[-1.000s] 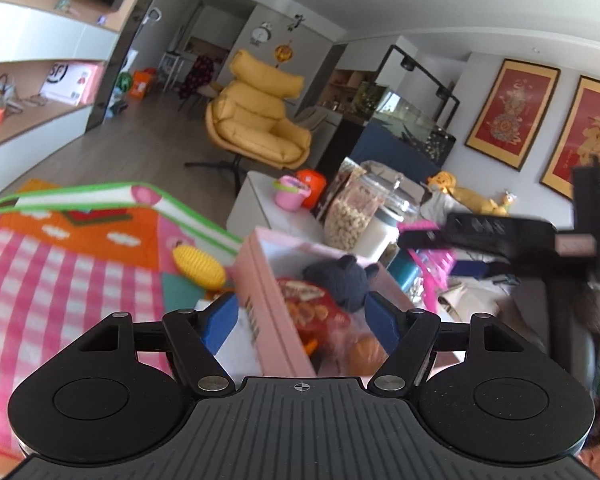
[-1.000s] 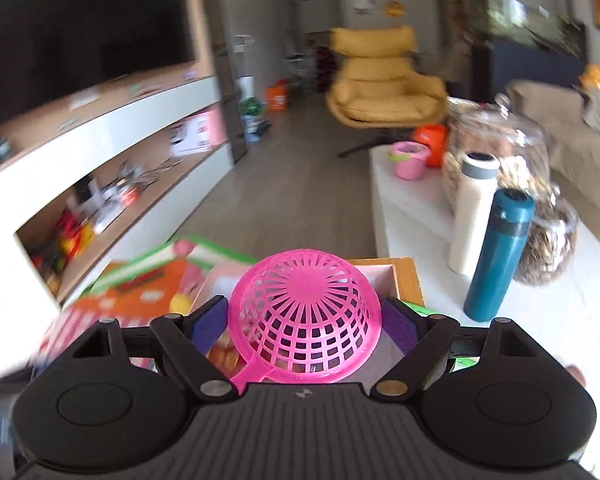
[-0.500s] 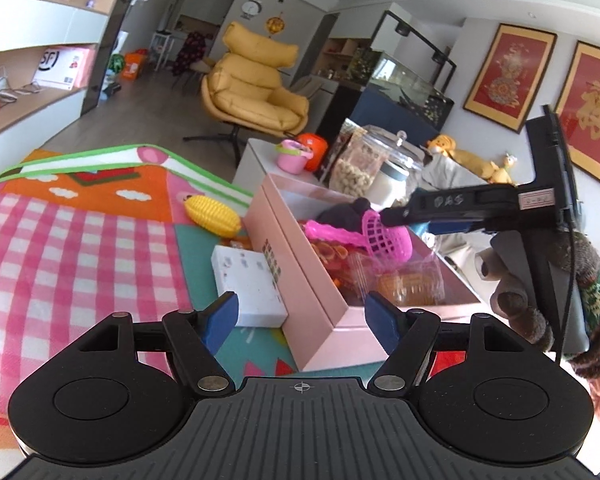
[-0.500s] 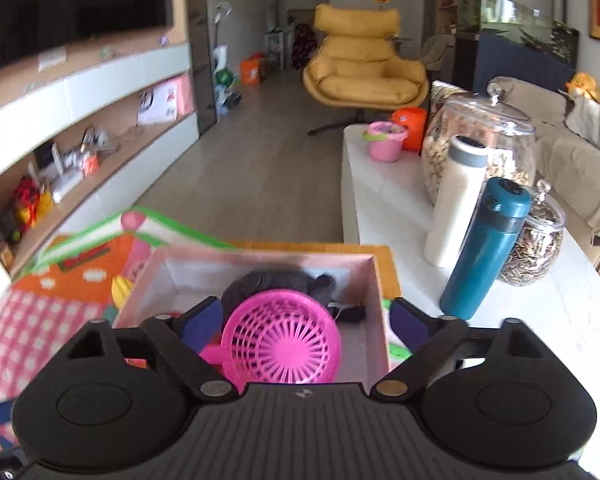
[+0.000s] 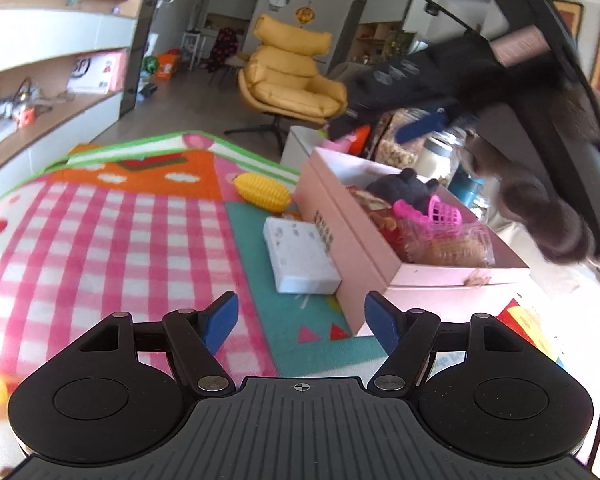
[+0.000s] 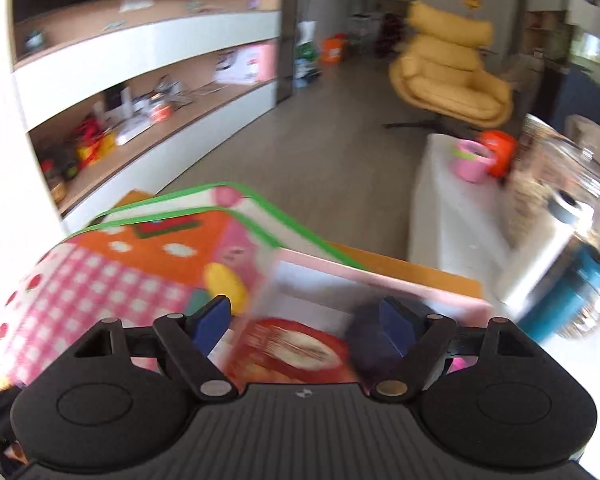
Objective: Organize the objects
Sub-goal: 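Grasp the yellow corn toy with the right tool while the left tool grasps the white power strip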
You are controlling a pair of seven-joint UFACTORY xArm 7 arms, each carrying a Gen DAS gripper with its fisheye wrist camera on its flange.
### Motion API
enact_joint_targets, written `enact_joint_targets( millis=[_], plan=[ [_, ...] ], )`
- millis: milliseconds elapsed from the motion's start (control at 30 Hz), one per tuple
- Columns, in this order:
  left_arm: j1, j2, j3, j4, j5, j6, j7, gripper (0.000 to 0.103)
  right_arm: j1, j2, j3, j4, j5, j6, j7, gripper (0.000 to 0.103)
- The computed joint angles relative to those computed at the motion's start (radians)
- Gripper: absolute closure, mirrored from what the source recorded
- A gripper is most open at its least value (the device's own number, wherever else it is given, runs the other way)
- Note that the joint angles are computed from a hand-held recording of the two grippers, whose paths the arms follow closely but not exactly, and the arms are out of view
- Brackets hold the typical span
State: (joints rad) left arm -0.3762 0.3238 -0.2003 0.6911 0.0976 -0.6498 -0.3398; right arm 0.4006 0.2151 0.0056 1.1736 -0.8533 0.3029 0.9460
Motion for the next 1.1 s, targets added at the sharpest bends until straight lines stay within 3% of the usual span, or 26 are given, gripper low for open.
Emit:
enact_joint_targets(
  millis=[133, 300, 367, 467, 567, 733, 833, 933, 1100],
  plan=[
    [0.049, 0.022, -0.013, -0.003, 0.065, -0.031, -0.073, 0.028, 0.047, 0.235, 0.050, 0.311, 0.166, 0.216, -0.208, 0.023],
    [0.070, 0.037, -0.007, -0.010, 0.079, -0.064, -0.114, 0.029, 0.124, 0.510, 0.010, 0.684, 0.271, 0.500, -0.369, 0.043],
    [0.072, 0.032, -0.003, -0.012, 0.075, -0.055, -0.122, 0.033, 0.127, 0.569, 0.001, 0.772, 0.330, 0.565, -0.415, 0.059],
    [0.086, 0.024, -0.004, -0.023, 0.104, -0.068, -0.138, 0.035, 0.141, 0.572, -0.017, 0.780, 0.369, 0.567, -0.459, 0.072],
    [0.114, 0.018, -0.013, -0.027, 0.183, -0.063, -0.166, 0.035, 0.164, 0.526, -0.034, 0.711, 0.371, 0.567, -0.469, 0.072],
    [0.125, -0.016, -0.017, -0.067, 0.273, -0.047, -0.159, 0.035, 0.154, 0.375, 0.011, 0.495, 0.404, 0.517, -0.498, 0.072],
    [0.117, -0.052, -0.012, -0.128, 0.308, -0.062, -0.115, 0.035, 0.136, 0.249, 0.060, 0.313, 0.438, 0.437, -0.524, 0.072],
    [0.150, -0.090, -0.024, -0.172, 0.434, -0.048, -0.158, 0.035, 0.098, 0.122, 0.124, 0.125, 0.520, 0.339, -0.591, 0.072],
    [0.113, -0.165, -0.033, -0.222, 0.451, -0.006, -0.195, 0.035, 0.076, -0.065, 0.173, -0.129, 0.617, 0.182, -0.620, 0.072]
  ],
)
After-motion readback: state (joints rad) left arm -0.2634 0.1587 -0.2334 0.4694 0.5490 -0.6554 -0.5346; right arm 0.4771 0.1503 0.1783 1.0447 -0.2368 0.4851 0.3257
